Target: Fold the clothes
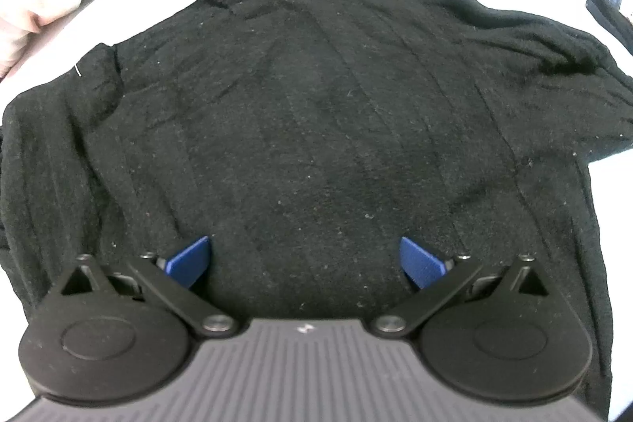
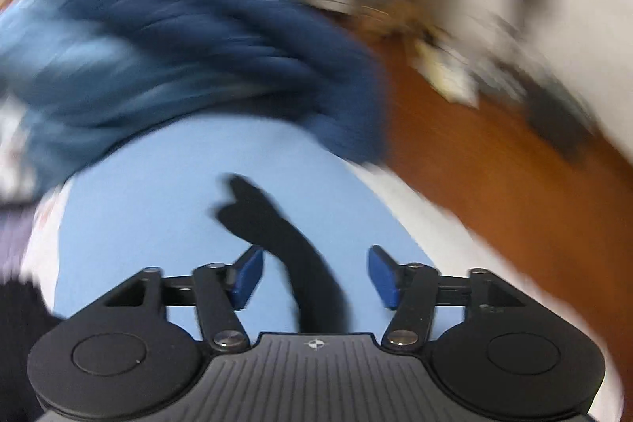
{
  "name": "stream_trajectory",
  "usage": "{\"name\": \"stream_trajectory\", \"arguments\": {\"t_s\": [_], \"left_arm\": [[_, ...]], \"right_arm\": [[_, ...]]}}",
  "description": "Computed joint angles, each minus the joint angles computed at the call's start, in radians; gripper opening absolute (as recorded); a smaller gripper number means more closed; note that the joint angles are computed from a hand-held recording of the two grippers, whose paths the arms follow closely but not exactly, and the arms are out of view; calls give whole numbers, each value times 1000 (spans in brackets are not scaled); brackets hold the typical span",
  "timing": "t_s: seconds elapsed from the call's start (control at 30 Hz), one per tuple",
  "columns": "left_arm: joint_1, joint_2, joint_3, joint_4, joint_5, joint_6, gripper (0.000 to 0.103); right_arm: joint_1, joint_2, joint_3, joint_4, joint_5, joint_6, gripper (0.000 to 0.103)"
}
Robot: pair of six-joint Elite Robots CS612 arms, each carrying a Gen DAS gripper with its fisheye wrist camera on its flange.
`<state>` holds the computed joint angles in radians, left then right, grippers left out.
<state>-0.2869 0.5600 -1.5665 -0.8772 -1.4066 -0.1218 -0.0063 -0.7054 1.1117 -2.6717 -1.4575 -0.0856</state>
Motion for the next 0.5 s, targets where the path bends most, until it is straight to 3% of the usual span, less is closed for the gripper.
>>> {"name": "stream_trajectory", "arguments": {"t_s": [0.1, 0.17, 0.2, 0.23, 0.27, 0.33, 0.5], "left_arm": [[-4, -1, 0, 3, 10, 3, 103], [-5, -1, 0, 4, 16, 5, 103], [-6, -1, 0, 5, 17, 4, 103], [-6, -2, 1, 6, 17, 2, 103], [-6, -2, 2, 8, 18, 0, 103], [-7, -3, 3, 10, 21, 0, 103], [-8, -4, 5, 11, 24, 7, 103]], "right_arm": [[27, 104, -183, 118, -13, -228, 66], [39, 185, -341, 290, -42, -324, 60], [39, 207, -392, 364, -52, -315, 47], [34, 220, -424, 411, -47, -264, 18], [29, 234, -457, 457, -42, -202, 12], [17, 211, -419, 424, -64, -91, 12], [-39, 40, -105, 75, -160, 193, 11]]}}
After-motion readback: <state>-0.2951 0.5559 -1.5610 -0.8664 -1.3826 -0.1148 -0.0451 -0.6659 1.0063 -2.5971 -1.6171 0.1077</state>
